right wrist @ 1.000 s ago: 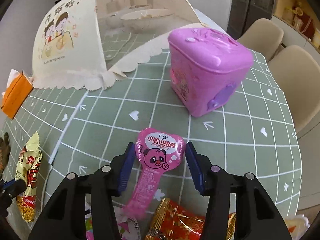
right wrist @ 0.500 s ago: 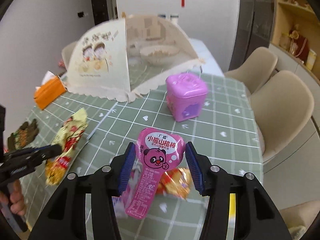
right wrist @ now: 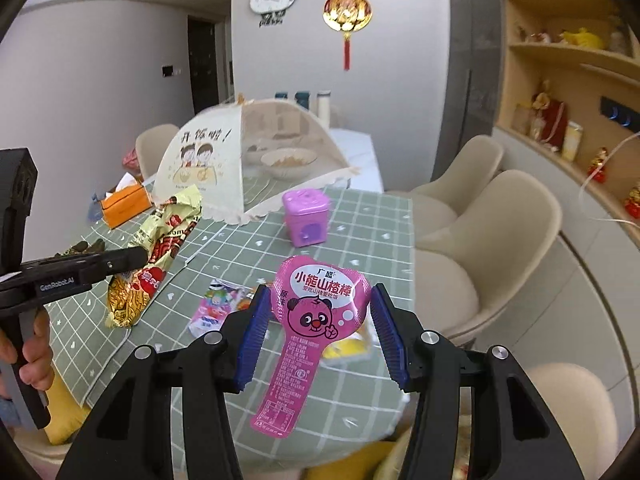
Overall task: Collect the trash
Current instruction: 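Carry the gold wrapper and pink lollipop over to the trash bin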
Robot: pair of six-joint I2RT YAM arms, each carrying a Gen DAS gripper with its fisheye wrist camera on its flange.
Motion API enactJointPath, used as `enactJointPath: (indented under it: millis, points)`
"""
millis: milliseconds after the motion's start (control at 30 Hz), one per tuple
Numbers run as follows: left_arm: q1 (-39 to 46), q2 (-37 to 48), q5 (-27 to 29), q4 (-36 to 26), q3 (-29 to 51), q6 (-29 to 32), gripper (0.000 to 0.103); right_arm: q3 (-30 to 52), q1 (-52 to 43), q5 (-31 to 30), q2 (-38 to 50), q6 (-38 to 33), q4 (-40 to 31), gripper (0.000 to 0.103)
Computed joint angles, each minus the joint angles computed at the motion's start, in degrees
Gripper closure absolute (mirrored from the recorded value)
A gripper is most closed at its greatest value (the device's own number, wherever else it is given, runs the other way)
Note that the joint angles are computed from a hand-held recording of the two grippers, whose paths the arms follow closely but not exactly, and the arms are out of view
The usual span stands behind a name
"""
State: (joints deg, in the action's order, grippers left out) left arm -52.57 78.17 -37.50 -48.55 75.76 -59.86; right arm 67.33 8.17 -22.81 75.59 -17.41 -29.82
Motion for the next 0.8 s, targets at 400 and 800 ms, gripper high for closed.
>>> enactJointPath:
  millis: [400, 800]
  points:
    - [-15.6, 22.5, -5.8, -11.0, 24.1, -12.3, 0.091, -2.2, -27.0, -21.0, -2.7, -16.2, -9.1, 0.055]
    - [-20.8, 39.2, -5.8, -13.4, 43.2, -12.9, 0.091, 2.4, -43.7, -29.2, 4.4, -30.5, -14.5, 0.055]
